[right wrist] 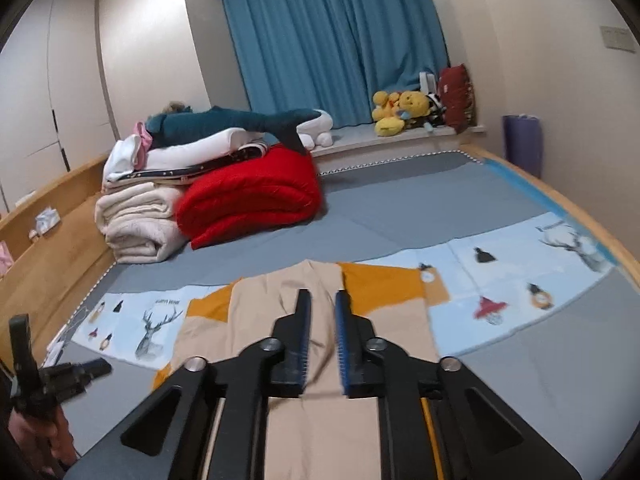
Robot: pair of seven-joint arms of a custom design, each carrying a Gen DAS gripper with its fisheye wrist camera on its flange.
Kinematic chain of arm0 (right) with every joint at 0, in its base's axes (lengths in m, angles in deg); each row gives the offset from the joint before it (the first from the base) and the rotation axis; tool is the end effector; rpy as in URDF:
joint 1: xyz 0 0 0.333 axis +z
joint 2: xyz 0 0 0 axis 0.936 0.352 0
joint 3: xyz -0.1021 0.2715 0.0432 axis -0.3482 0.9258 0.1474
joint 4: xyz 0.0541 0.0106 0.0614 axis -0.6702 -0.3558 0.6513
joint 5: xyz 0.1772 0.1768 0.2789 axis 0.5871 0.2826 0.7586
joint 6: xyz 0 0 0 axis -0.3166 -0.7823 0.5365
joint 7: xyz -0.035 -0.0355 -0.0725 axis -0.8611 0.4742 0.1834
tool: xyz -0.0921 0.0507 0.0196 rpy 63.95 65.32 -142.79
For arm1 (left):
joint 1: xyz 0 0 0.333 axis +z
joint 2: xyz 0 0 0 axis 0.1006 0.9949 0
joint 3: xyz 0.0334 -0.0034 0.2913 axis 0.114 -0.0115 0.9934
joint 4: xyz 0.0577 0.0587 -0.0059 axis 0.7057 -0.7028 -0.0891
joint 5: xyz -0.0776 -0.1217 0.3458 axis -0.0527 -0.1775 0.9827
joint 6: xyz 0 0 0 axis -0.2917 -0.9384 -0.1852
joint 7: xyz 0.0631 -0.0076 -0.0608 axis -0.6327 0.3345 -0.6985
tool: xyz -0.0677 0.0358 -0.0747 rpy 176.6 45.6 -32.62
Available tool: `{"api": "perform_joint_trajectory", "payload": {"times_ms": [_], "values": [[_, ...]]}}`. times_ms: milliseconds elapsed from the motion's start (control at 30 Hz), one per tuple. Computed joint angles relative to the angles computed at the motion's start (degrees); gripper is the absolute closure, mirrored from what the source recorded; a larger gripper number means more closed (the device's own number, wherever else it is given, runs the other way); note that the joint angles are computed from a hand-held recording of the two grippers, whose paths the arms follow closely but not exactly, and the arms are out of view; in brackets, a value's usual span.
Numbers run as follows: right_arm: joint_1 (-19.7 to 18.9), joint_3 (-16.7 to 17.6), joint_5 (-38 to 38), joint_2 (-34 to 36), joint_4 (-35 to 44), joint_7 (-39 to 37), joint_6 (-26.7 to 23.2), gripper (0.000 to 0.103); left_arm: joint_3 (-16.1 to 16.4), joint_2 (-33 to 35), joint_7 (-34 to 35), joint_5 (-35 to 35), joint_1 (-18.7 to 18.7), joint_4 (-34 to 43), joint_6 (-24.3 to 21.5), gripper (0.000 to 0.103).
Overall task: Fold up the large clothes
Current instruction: 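Raise both grippers and move them to the jacket hem end, then grasp the jacket hem edge with the left gripper while the right gripper grasps it too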
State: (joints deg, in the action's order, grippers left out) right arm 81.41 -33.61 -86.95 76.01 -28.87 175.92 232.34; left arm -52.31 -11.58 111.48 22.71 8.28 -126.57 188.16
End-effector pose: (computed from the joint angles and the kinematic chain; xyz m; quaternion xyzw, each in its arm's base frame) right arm 0.5201 0.2199 0.6152 -0.5152 0.6761 -0.3380 0.4040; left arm 0.5628 0.0168 0.5601 -0.5664 0.7230 -0.3663 0.1495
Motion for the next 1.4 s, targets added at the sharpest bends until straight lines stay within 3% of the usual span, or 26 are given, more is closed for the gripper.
{"api": "perform_joint_trajectory", "payload": {"times_ms": [67,133,267,333,400,500,567,700,800,867,1000,1200,1267,1333,1400], "values": [[-0.33,0.34,0.25,-7.32,-7.78,-0.69,-0.2,0.094,1.48,-4.75,2.92,-2.02,0.66,-6.41,-0.15,0.092],[0.16,-0.28,5.09,-14.57,-16.21,-5.02,0.05,0.094,3.16,-8.43,3.91,-1.03,1.03,-12.39,-0.98,0.093],[2.7,-1.91,15.61,-23.67,-28.46,-11.6,-2.16,0.091,5.61,-10.57,-1.31,5.45,2.96,-17.81,-5.27,0.093],[0.82,0.12,16.23,-26.83,-33.57,-10.27,-2.72,0.083,6.5,-9.59,-3.5,7.34,3.79,-17.54,-7.26,0.093],[-0.79,1.63,17.63,-29.58,-38.76,-8.79,-2.2,0.062,6.55,-8.53,-5.19,9.35,4.75,-17.62,-6.87,0.093],[2.3,-2.38,27.35,-28.61,-42.02,-14.09,-2.73,0.062,6.86,-5.49,-9.5,11.61,6.54,-16.05,-10.6,0.093],[1.85,-2.38,30.24,-27.43,-42.68,-16.58,-5.47,0.062,7.0,-2.18,-13.06,12.4,8.03,-13.81,-15.82,0.093],[1.52,-3.75,38.1,-24.86,-43.79,-21.81,-8.95,0.062,5.08,0.44,-19.65,18.9,10.35,-13.28,-17.03,0.092],[1.08,-5.15,44.17,-24.32,-45.14,-24.95,-8.7,0.062,4.73,1.77,-20.82,18.84,11.37,-12.26,-19.0,0.077],[0.55,-5.24,47.5,-24.26,-46.03,-26.28,-8.69,0.062,4.33,1.76,-21.23,19.63,11.76,-12.53,-18.99,0.07],[0.25,-6.17,54.71,-22.37,-46.71,-30.54,-9.57,0.062,3.7,1.79,-21.16,21.84,11.83,-13.39,-18.68,0.07],[-3.13,-1.73,56.05,-20.18,-45.58,-33.23,-11.71,0.062,2.91,0.28,-19.81,25.3,10.86,-15.92,-15.45,0.07],[-3.54,-0.93,55.89,-19.89,-45.1,-33.7,-12.21,0.062,2.88,-0.51,-19.2,26.24,10.48,-16.82,-14.74,0.078],[-3.3,-0.39,56.02,-19.67,-44.78,-34.36,-12.11,0.066,3.06,-1.34,-18.1,26.26,10.1,-17.41,-15.12,0.086],[-2.92,-0.33,56.34,-20.08,-44.57,-35.36,-12.12,0.086,3.2,-2.4,-17.39,26.59,9.77,-18.23,-14.94,0.087]]}}
